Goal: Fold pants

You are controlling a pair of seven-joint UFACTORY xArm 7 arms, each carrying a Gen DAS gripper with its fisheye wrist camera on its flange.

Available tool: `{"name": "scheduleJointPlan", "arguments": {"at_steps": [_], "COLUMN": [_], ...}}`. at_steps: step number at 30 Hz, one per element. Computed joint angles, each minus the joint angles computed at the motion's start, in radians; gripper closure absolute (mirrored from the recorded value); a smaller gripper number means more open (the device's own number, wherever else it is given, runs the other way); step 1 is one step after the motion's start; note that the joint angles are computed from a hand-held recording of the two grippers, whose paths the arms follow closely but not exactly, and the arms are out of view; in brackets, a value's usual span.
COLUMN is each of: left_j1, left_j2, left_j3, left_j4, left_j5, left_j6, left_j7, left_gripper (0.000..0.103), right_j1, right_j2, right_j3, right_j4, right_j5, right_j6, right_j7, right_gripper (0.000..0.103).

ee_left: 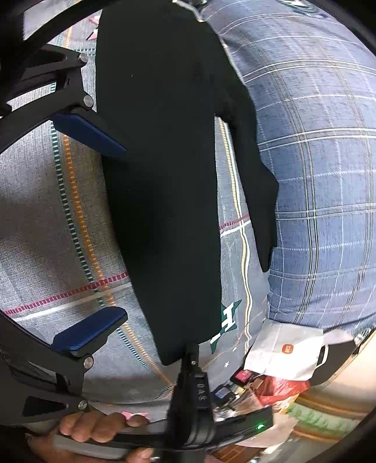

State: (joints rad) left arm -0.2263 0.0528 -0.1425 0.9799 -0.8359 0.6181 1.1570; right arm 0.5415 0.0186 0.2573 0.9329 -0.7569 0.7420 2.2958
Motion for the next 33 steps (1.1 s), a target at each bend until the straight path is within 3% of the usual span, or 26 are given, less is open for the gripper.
{"name": "scheduleJointPlan", "arguments": {"at_steps": [2,5,10,13,15,16,17,19,23,25,27,29,31,33], "left_j1": [0.007,0.019,0.042,0.051,0.053,0.047,0.045,0.041,0.046,0.053,0.054,0.034,0.070,0.106], "left_j2": [0.010,0.034,0.071,0.089,0.109,0.125,0.139,0.169,0.253,0.317,0.369,0.436,0.493,0.518], "left_j3": [0.007,0.012,0.007,0.000,-0.005,-0.004,-0.004,-0.006,-0.025,-0.048,-0.064,-0.048,-0.095,-0.143], "left_j4": [0.020,0.056,0.127,0.166,0.198,0.221,0.240,0.285,0.415,0.513,0.581,0.673,0.735,0.720], "left_j5": [0.005,0.024,0.060,0.083,0.106,0.140,0.169,0.227,0.278,0.299,0.341,0.431,0.433,0.398], "left_j6": [0.008,-0.010,-0.040,-0.063,-0.077,-0.091,-0.102,-0.118,-0.182,-0.201,-0.219,-0.190,-0.143,-0.182], "left_j7": [-0.035,-0.089,-0.160,-0.194,-0.228,-0.274,-0.310,-0.384,-0.509,-0.533,-0.532,-0.576,-0.534,-0.464], "left_gripper": [0.000,0.000,0.000,0.000,0.000,0.000,0.000,0.000,0.000,0.000,0.000,0.000,0.000,0.000], "right_j1": [0.011,0.052,0.089,0.085,0.066,0.054,0.044,0.029,-0.041,-0.074,-0.097,-0.132,-0.110,-0.162], "right_j2": [-0.031,-0.021,0.008,-0.005,-0.004,0.002,0.003,0.015,0.005,0.026,0.049,0.087,0.124,0.186], "right_j3": [0.017,0.061,0.057,0.041,0.026,0.017,0.011,-0.001,-0.055,-0.073,-0.095,-0.125,-0.171,-0.146], "right_j4": [0.005,0.092,0.160,0.153,0.156,0.166,0.177,0.220,0.243,0.281,0.289,0.285,0.283,0.296], "right_j5": [-0.100,-0.179,-0.295,-0.348,-0.407,-0.420,-0.416,-0.423,-0.461,-0.437,-0.505,-0.559,-0.616,-0.525], "right_j6": [0.041,0.240,0.275,0.205,0.097,0.047,0.018,0.038,-0.060,-0.046,-0.060,-0.170,-0.241,-0.298], "right_j7": [0.059,0.073,0.064,0.101,0.131,0.117,0.085,0.015,0.013,-0.037,0.024,0.081,0.118,0.031], "right_gripper": [0.100,0.100,0.098,0.096,0.093,0.082,0.055,0.012,0.012,0.012,0.012,0.012,0.012,0.013]}}
